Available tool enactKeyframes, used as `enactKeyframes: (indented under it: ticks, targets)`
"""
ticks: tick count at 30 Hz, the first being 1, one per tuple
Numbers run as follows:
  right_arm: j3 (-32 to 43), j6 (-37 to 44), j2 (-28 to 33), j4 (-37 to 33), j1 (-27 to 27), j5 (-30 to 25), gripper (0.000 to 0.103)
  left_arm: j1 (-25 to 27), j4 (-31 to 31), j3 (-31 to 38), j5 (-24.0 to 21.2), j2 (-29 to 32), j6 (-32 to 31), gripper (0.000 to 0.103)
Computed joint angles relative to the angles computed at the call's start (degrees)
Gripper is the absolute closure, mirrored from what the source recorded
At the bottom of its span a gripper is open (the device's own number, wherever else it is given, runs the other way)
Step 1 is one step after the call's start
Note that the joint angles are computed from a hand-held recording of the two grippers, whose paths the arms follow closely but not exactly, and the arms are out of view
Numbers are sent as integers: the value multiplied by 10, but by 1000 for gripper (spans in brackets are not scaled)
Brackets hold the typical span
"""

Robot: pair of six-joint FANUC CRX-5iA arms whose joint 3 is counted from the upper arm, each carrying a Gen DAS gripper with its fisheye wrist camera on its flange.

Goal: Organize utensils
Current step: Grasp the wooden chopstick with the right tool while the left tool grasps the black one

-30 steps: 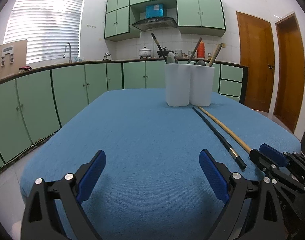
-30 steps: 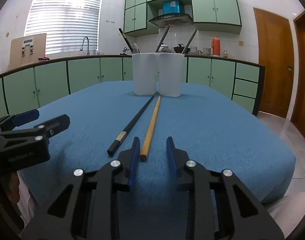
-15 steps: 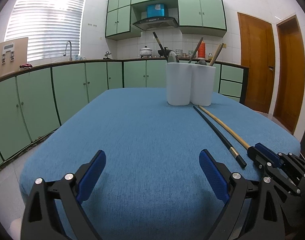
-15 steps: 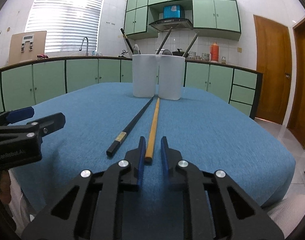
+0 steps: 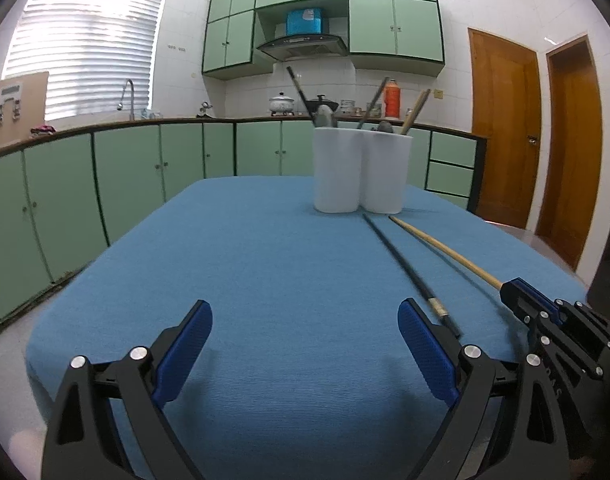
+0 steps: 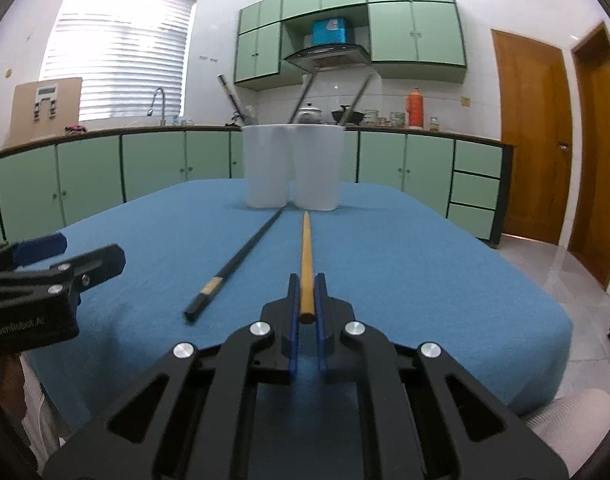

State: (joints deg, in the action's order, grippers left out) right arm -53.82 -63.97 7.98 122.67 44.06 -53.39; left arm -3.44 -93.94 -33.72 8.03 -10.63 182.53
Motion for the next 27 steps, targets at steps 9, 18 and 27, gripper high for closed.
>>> enactKeyframes:
  ticks: [9,18,27]
  targets:
    - [-30,-17,-23,23,-42,19,97,-94,-88,2,-31,21,115,28]
    - [-39,-36,-39,93,-92,64,95,-76,14,1,-28,26,-4,28]
    - [-53,-24,-42,81,-73,44,94,-83,7,-6,-36,18,3,28]
